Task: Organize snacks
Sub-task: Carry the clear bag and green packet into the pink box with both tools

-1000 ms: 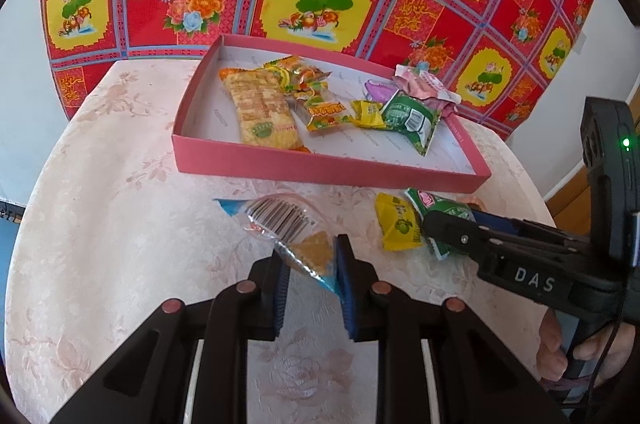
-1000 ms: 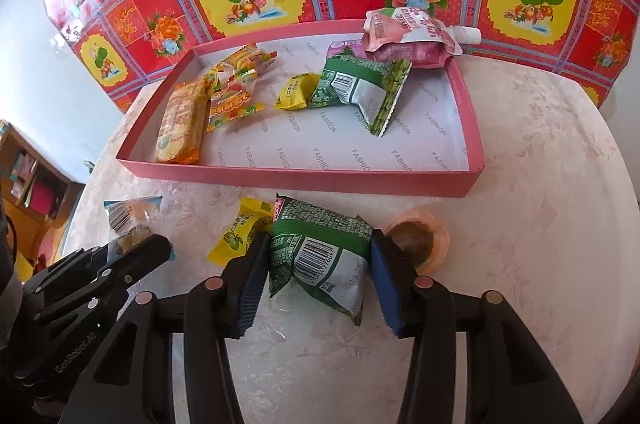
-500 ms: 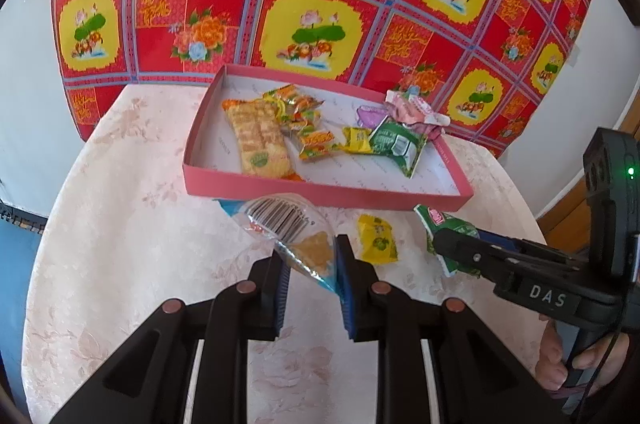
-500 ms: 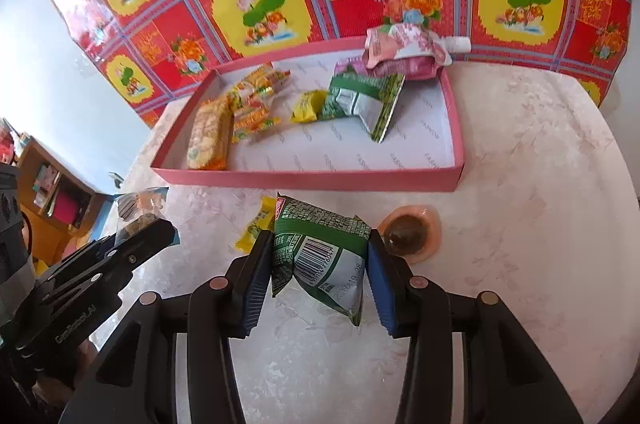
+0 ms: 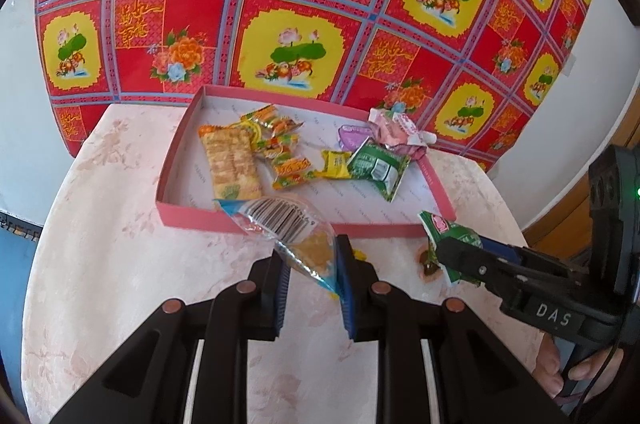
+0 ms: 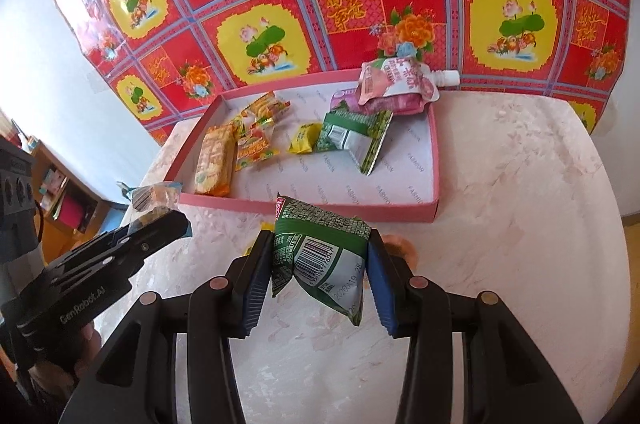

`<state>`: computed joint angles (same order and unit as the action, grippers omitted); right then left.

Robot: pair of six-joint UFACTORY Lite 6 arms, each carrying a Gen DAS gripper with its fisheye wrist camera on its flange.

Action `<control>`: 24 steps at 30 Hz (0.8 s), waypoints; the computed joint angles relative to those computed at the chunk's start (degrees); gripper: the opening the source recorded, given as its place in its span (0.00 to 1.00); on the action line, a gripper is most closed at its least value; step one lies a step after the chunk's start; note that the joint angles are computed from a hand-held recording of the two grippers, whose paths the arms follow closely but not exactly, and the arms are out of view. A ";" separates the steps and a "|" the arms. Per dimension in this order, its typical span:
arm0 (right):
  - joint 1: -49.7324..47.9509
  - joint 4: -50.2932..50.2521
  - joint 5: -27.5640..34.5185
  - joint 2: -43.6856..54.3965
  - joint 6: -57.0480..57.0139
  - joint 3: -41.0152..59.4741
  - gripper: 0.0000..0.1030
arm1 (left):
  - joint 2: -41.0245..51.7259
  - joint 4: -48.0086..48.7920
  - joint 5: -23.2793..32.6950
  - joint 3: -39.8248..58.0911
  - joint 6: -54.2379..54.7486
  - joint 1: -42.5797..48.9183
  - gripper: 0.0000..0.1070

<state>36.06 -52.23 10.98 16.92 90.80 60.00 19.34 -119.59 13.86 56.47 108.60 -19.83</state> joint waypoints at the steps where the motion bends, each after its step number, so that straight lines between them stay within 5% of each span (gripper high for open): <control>1: -0.48 0.53 -0.10 0.08 -1.01 0.22 0.45 | 0.31 0.84 -0.18 0.67 -0.94 -0.10 0.21; 14: -6.05 9.19 -0.85 1.74 -13.52 4.72 0.45 | 9.26 17.91 -2.65 14.80 -18.34 -2.68 0.21; 24: -9.66 23.61 -3.52 6.38 -29.14 8.37 0.45 | 20.62 48.85 -3.40 31.35 -48.37 -4.61 0.21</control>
<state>26.40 -28.61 7.45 23.30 61.66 68.37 39.96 -70.74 10.46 87.83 60.23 -24.44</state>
